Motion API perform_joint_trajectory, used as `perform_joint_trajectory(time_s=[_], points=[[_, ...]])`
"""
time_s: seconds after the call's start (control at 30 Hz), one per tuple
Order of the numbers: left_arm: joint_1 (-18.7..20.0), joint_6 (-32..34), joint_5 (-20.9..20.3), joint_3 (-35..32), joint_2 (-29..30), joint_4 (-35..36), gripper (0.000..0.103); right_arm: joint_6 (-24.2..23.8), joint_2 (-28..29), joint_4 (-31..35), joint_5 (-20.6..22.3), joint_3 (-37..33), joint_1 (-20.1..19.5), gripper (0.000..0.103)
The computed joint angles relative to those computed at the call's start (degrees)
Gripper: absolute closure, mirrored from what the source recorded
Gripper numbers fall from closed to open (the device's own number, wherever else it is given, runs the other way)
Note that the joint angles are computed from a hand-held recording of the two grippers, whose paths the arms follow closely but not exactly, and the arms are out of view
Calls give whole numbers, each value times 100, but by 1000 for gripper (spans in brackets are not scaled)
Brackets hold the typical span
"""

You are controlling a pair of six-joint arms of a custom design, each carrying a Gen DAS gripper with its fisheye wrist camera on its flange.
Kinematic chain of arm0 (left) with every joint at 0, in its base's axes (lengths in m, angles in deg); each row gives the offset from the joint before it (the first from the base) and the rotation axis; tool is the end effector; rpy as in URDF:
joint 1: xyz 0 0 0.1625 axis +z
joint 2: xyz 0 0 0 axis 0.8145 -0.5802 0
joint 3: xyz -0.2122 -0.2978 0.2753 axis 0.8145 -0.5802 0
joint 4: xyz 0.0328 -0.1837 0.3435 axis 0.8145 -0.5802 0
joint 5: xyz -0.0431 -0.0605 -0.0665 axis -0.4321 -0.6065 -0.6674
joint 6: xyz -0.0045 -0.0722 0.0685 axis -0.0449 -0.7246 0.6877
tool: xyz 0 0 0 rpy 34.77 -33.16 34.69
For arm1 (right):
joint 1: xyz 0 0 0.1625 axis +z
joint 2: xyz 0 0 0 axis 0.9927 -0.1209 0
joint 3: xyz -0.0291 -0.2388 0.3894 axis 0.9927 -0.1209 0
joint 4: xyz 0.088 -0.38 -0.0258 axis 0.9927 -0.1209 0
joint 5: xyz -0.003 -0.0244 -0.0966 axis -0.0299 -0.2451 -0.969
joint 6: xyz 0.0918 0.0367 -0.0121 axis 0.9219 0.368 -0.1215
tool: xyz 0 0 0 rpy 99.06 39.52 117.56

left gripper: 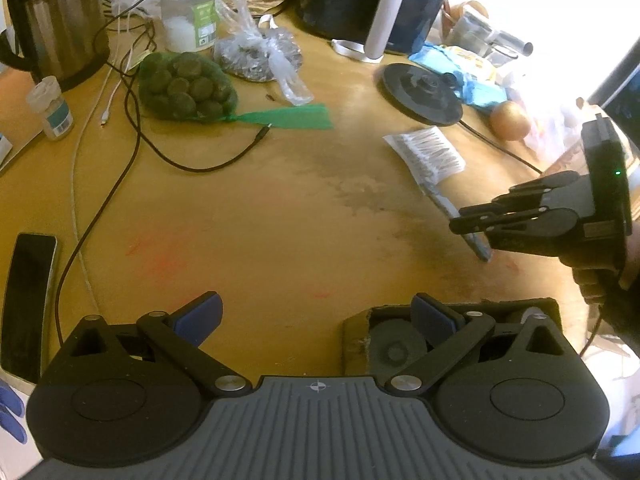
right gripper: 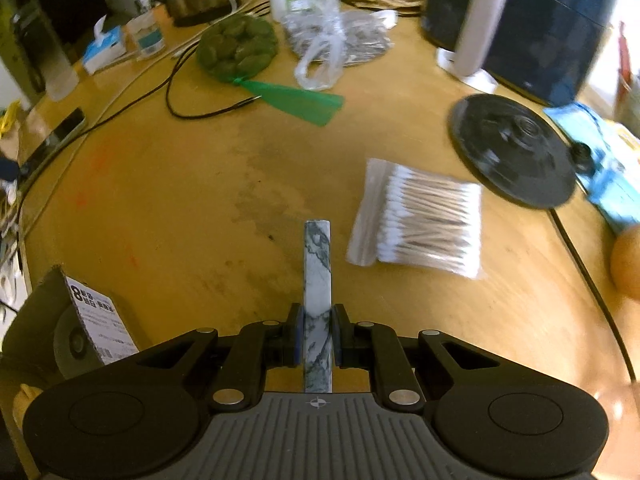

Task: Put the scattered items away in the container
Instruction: 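Grasp the bag of cotton swabs with the left gripper while the right gripper holds the strip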

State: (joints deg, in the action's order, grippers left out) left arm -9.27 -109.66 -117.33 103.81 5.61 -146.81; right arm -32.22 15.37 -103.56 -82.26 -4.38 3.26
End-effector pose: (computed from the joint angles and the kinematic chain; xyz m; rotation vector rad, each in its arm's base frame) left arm -0.3981 -0.6823 0.0797 0.1926 2.5070 -0.5299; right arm 0.0439 -0.8168 0.3194 1.1828 -2.3911 0.0680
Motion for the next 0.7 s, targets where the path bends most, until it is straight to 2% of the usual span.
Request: perform_joint_trajectory(time_s=[0.23,0.7], points=[[-20,99,-10,-132,93,53,0,580,-266,-172,76,147,-78,86],[-67,609,-104,-641,434,195,0,1359,-776,-669,81,543,-278,86]])
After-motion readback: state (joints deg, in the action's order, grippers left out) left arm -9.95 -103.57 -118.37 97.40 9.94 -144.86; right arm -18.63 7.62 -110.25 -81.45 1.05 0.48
